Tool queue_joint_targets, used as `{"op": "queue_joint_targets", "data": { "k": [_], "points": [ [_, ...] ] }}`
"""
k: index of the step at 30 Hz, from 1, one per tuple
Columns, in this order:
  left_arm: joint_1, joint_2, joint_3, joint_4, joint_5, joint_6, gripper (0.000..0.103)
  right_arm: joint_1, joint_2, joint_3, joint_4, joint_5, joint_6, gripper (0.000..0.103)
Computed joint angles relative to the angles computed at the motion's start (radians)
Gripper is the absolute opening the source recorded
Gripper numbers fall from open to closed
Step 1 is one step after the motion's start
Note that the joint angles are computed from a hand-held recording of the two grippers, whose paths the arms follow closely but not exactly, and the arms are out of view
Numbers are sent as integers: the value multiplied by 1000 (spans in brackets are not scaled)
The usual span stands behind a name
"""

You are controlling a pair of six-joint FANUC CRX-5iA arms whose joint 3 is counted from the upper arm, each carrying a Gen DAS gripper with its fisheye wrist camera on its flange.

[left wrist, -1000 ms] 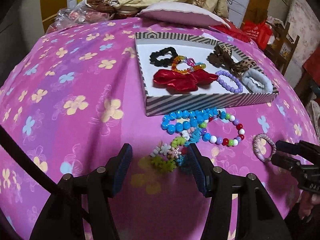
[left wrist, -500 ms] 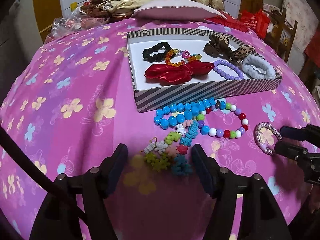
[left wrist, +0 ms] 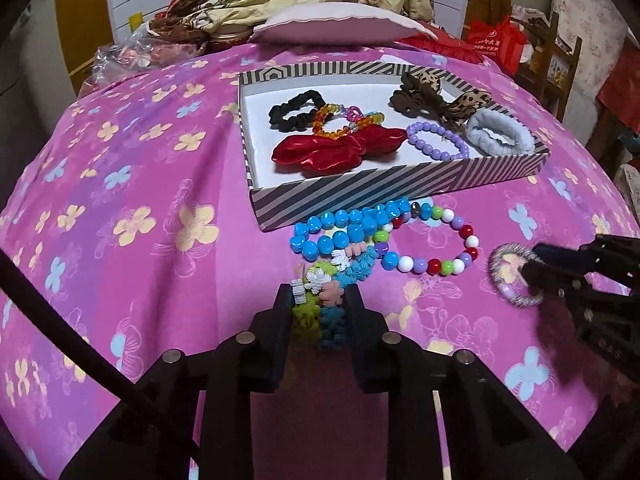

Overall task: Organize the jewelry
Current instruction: 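Grasp the flower-bead bracelet with the left tool while the right grasps the silver rhinestone bracelet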

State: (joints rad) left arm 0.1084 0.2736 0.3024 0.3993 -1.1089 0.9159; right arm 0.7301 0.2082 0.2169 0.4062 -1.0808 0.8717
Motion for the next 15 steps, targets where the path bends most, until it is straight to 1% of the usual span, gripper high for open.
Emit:
{"op": "queue_joint_targets", "data": {
  "k": [2, 4, 10, 15],
  "points": [
    [11, -5, -8, 47, -19, -33, 8, -3, -3, 5, -16, -5, 1, 7],
    [18, -12, -13, 83, -41, -61, 8, -4, -18, -5, -22, -1, -15, 7],
    [30, -44, -36, 138, -56, -113, 8, -8, -113, -112, 49, 117, -142, 7],
    [54, -42, -38, 193, -76, -124, 8, -24, -125, -126, 41, 137, -189, 7]
  ]
}}
